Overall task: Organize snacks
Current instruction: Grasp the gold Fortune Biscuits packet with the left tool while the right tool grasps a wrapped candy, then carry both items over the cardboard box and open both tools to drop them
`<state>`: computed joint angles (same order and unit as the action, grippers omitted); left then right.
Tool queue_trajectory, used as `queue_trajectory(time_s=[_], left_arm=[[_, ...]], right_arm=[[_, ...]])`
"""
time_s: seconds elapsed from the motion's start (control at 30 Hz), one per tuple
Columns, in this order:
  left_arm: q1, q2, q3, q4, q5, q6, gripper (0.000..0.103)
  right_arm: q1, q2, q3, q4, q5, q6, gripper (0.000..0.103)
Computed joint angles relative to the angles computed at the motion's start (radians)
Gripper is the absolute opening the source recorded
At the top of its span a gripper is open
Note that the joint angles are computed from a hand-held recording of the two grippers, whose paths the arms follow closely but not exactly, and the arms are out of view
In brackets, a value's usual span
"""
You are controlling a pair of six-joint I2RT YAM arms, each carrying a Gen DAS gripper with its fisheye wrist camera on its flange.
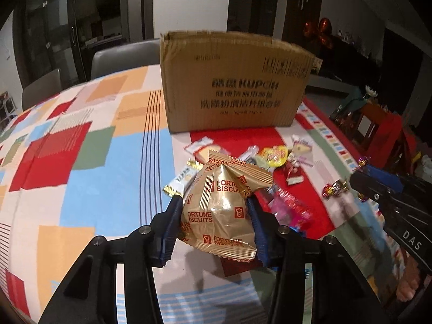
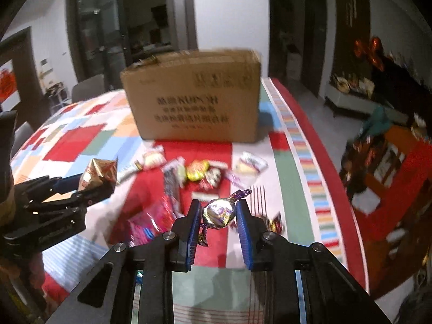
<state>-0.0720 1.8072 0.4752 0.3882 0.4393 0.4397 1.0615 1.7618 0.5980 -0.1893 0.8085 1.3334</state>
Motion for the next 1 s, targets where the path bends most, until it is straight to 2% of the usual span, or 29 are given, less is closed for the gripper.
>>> queue_trajectory(time_s=[0.1, 0.27, 0.5, 0.67, 0.8, 1.0], left_arm=[[0.014, -0.095, 0.010, -0.082, 0.039, -0.001, 0.047], [0.007, -0.180, 0.049, -0.133, 0.067, -0.035, 0.047], [-0.023, -0.231, 0.125, -0.095, 0.059, -0.093, 0.047], [-0.042, -0.215, 0.210, -0.095, 0.053, -0.128, 0.047], [-0.063, -0.168, 0.319, -0.148, 0.055, -0.144, 0.047], [-0.116, -0.085, 0.493, -0.250, 0.035, -0.158, 0.047]], right_arm=[[-0.008, -0.070, 0.009, -0.016, 0.046, -0.093, 0.028], [-0.048, -0.187, 0.010, 0.043, 0.119, -0.284, 0.028], [-0.145, -0.290, 0.010, 0.181, 0.130, -0.537, 0.028], [-0.249, -0.327, 0.016, 0.277, 0.068, -0.672, 0.028], [-0.328, -0.332, 0.032, 0.333, 0.006, -0.760, 0.028], [-0.493, -0.325, 0.083, 0.326, -0.199, -0.831, 0.028]])
